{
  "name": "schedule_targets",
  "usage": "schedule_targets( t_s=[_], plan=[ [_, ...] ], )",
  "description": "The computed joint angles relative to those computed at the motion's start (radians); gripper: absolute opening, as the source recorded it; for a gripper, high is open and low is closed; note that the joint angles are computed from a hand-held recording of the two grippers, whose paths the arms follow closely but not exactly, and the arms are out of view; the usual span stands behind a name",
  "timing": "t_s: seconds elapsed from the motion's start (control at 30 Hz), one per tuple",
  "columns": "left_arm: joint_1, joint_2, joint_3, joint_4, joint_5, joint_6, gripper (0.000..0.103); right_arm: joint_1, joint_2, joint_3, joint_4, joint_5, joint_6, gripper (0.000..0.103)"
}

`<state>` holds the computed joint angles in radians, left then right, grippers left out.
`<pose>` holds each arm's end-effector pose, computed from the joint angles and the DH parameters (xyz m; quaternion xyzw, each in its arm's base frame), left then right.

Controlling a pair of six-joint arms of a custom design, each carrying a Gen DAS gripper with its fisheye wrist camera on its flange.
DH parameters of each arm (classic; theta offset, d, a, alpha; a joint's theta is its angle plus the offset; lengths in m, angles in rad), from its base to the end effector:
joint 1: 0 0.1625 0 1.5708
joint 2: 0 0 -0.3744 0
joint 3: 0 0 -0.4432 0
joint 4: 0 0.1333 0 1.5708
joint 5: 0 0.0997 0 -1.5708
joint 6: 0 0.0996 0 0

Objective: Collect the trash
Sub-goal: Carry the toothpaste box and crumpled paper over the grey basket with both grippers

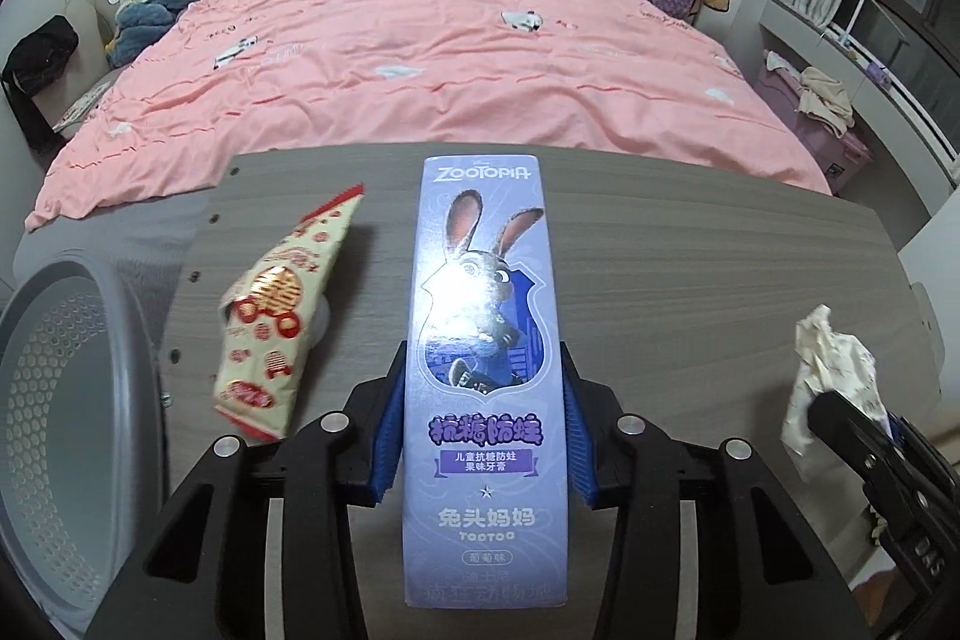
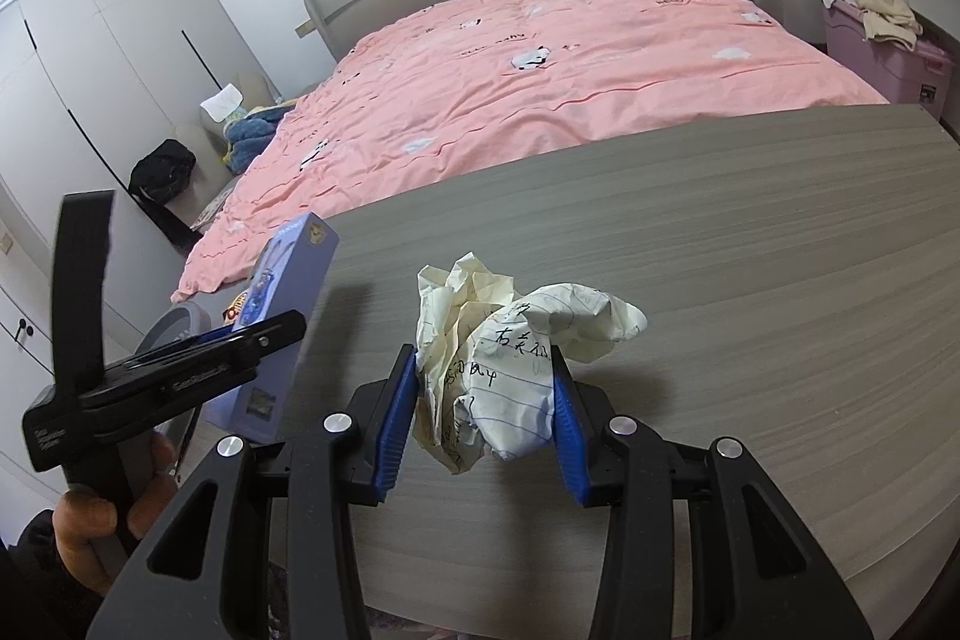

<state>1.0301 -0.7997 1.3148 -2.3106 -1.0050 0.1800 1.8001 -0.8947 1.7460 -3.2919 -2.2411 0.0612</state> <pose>-0.2324 -0.7499 0.1529 0.3072 0.9039 -0.1557 0.2536 0.2174 -0.6170 0.1470 -0.0662 -0.8651 0.4369 0.2376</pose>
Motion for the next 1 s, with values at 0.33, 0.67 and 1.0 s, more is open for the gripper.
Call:
schedule_targets(
  t_s=[0.33,0.67,1.0],
  plan=[
    [0.038,-0.16,0.104,-0.114,0.003,0.058,0.043,0.058,0.105,-0.139,0.083,0.02,-0.04,0.041],
    [0.114,-0.246,0.106,-0.169,0.088,0.077,0.043,0.109,0.285,-0.391,0.245,0.117,-0.092,0.041],
    [0.187,-0.263,0.058,-0.133,0.119,0.059,0.043,0.142,0.481,-0.678,0.442,0.199,-0.134,0.042]
  ],
)
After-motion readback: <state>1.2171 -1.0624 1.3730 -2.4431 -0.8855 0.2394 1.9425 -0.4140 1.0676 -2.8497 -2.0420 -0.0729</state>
